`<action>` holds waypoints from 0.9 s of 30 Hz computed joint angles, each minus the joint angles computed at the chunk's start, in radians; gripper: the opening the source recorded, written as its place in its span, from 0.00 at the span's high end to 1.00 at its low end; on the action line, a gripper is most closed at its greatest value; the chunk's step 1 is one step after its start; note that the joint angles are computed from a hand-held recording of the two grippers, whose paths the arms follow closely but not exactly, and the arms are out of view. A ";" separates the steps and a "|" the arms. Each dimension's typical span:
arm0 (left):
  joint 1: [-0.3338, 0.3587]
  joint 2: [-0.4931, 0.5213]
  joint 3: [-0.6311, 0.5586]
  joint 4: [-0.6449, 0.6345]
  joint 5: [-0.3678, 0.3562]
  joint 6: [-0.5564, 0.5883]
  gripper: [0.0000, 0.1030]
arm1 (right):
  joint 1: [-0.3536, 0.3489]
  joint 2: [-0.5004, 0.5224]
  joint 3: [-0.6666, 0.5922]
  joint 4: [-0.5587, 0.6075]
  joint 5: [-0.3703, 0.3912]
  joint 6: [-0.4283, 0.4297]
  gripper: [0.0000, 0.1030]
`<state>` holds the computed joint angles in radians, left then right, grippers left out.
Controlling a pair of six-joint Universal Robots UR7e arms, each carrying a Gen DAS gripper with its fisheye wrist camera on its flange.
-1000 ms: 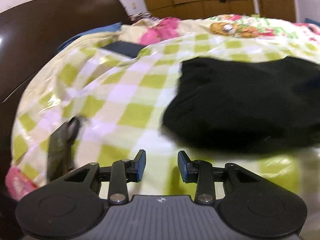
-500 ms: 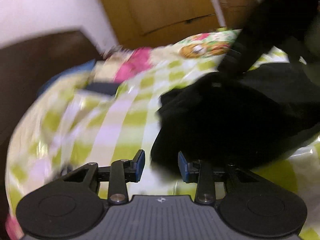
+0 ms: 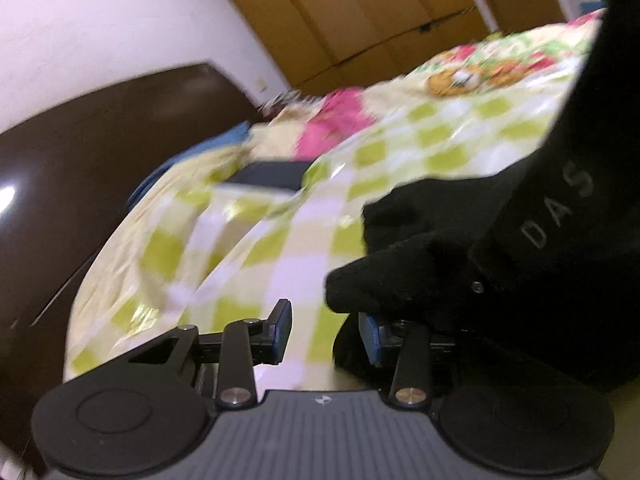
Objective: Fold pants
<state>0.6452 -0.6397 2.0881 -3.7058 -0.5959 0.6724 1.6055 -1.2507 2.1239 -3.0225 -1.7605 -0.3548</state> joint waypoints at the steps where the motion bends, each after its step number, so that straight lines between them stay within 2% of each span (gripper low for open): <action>1: 0.005 -0.010 0.008 0.016 0.020 -0.021 0.49 | 0.007 0.030 -0.010 -0.020 -0.007 -0.013 0.89; 3: 0.011 -0.015 0.015 0.009 0.067 -0.020 0.48 | 0.016 0.080 -0.017 -0.082 -0.009 -0.029 0.88; 4: 0.009 -0.014 0.018 -0.014 0.092 -0.003 0.48 | 0.016 0.100 -0.024 -0.096 -0.001 -0.014 0.84; 6: 0.005 -0.032 0.032 -0.021 0.115 -0.011 0.48 | 0.013 0.118 -0.029 -0.120 0.017 0.023 0.82; 8: 0.004 -0.058 0.040 0.023 0.100 -0.058 0.48 | 0.006 0.117 -0.018 -0.162 0.041 0.046 0.82; 10: 0.004 -0.047 0.031 -0.004 0.081 -0.012 0.48 | -0.002 0.111 -0.018 -0.178 0.056 0.078 0.83; 13: 0.001 -0.039 0.006 0.001 0.062 0.000 0.48 | -0.058 0.065 -0.011 -0.174 0.185 0.223 0.88; 15: -0.013 -0.028 0.001 -0.062 0.063 0.047 0.48 | -0.068 0.045 0.001 -0.228 0.225 0.263 0.88; 17: -0.022 -0.006 -0.014 -0.146 0.077 0.123 0.48 | -0.057 0.043 0.008 -0.298 0.244 0.261 0.88; 19: -0.023 -0.016 -0.011 -0.141 0.091 0.112 0.48 | -0.039 0.069 -0.001 -0.348 0.246 0.262 0.88; 21: -0.023 -0.034 0.002 -0.107 0.124 0.076 0.48 | -0.018 0.120 -0.024 -0.363 0.209 0.249 0.84; 23: -0.023 -0.055 0.028 -0.044 0.159 0.028 0.48 | 0.006 0.165 -0.056 -0.280 0.123 0.175 0.81; 24: -0.027 -0.067 0.048 -0.010 0.175 0.000 0.48 | 0.015 0.177 -0.066 -0.230 0.073 0.165 0.80; 25: -0.033 -0.076 0.066 0.010 0.186 -0.019 0.48 | 0.010 0.176 -0.054 -0.214 0.065 0.170 0.79; 27: -0.051 -0.090 0.095 0.053 0.193 -0.066 0.48 | -0.021 0.142 0.000 -0.251 0.115 0.180 0.76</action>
